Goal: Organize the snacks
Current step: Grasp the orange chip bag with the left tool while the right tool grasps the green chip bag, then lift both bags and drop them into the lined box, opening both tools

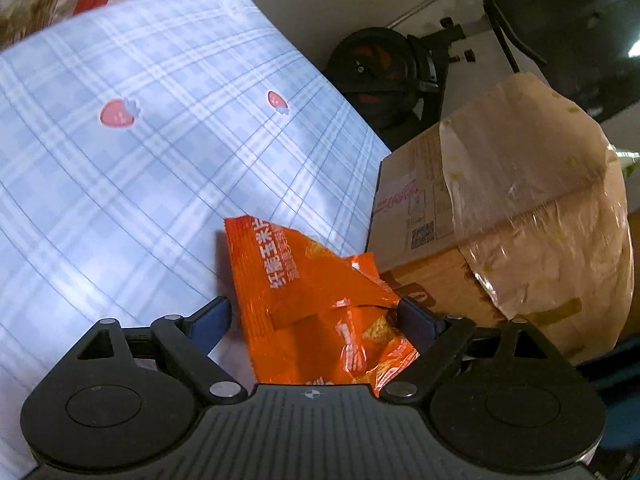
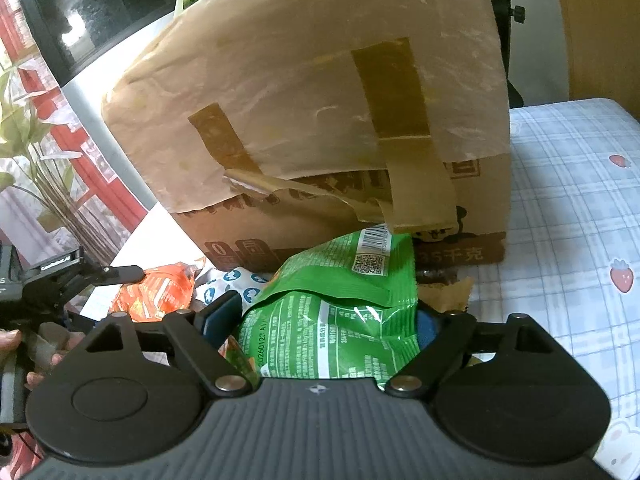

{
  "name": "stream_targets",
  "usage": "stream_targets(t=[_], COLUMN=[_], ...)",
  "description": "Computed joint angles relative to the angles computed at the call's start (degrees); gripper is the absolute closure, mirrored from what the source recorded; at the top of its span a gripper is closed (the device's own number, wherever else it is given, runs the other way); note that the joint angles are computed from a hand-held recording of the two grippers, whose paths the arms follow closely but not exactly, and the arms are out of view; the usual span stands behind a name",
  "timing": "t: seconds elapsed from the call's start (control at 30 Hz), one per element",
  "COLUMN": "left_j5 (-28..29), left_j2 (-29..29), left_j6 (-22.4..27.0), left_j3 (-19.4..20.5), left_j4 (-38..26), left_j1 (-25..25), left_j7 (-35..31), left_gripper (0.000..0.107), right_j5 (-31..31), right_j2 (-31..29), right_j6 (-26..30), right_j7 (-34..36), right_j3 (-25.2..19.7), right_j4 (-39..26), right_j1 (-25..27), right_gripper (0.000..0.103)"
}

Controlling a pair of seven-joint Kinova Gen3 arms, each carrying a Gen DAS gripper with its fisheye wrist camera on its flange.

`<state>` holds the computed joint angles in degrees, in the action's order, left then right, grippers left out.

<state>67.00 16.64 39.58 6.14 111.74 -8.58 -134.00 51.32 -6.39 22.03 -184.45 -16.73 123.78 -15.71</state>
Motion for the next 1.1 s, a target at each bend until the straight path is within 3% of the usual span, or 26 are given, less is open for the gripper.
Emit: stream_targets(t=[0.1,0.27,0.33,0.43,0.77,1.1], left_j5=[3.17,0.46,-0.07,-0.18,-7.99,-11.19], left_j2=[0.66,0.46,-0.75,-3.52,-16.51,-22.52], left_j6=[-1.42,-2.47,-3.84,-5.03,-11.4,-10.9], left_j3=[1.0,0.83,1.07,1.1,-1.65,-5.93], left_j4=[0.79,-0.23,0.41,1.81,6.11,6.46], left_j1=[-0.01,2.49,2.86,2.99,8.28,13.08], left_j7=[-0.68,1.64,0.56,-2.51,-6.29,-4.98], left_gripper=[0.016,0.021,0.031,0.041,0.041,0.041], right_j5=[-0.47,-1.58,-1.41,-0.96,-3.35,-9.76], right_j2=[-0.14,-0.55,-1.07,-2.39,-7.46,-13.86], right_j6=[-0.48,-0.9,-0.99,-0.12,-1.61,-3.3], right_j7=[0.18,0.51,-0.09,-0.83,-0.41,7.04], right_j3=[0.27,0.19,-0.34,-1.6,-7.2,-11.71], right_j4=[0.22,0.44,0.65,0.85,2.32,2.2], right_j1=[0.2,0.74,1.26,1.75,6.11,10.27], right_gripper=[0.017,0.019,0.032,0.041,0.045,0.045])
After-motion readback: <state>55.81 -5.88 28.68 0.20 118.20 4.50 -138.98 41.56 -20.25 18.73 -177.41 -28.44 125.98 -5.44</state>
